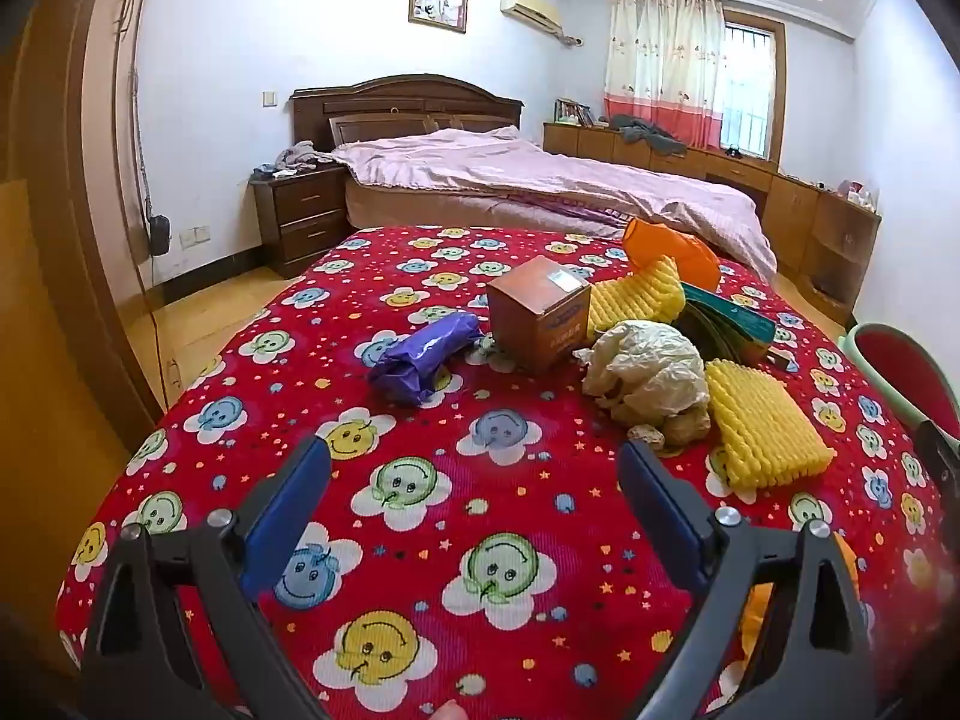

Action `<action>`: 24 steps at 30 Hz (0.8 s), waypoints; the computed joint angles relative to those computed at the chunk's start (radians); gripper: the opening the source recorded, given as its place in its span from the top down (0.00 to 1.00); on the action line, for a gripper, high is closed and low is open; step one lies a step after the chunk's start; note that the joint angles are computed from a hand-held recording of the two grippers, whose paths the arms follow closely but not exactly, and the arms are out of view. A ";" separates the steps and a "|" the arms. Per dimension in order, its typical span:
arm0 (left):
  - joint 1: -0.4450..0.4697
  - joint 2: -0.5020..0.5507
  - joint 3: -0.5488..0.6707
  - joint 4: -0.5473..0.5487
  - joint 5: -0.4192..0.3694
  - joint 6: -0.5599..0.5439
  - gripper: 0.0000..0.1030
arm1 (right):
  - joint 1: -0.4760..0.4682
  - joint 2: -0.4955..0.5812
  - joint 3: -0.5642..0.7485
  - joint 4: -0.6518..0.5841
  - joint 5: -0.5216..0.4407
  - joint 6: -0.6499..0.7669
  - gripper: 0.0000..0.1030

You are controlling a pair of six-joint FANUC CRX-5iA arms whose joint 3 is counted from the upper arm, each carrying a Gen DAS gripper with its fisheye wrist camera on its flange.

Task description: Collect trash

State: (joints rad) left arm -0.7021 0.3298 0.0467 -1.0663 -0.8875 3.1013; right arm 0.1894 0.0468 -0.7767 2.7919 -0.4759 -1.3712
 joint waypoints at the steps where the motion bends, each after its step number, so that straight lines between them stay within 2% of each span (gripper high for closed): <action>1: 0.000 0.000 0.001 0.001 0.000 -0.002 0.07 | -0.003 -0.002 0.000 0.007 0.003 -0.007 0.00; 24: -0.003 -0.004 -0.010 -0.008 0.001 0.014 0.07 | -0.008 -0.006 0.004 0.011 0.017 -0.012 0.00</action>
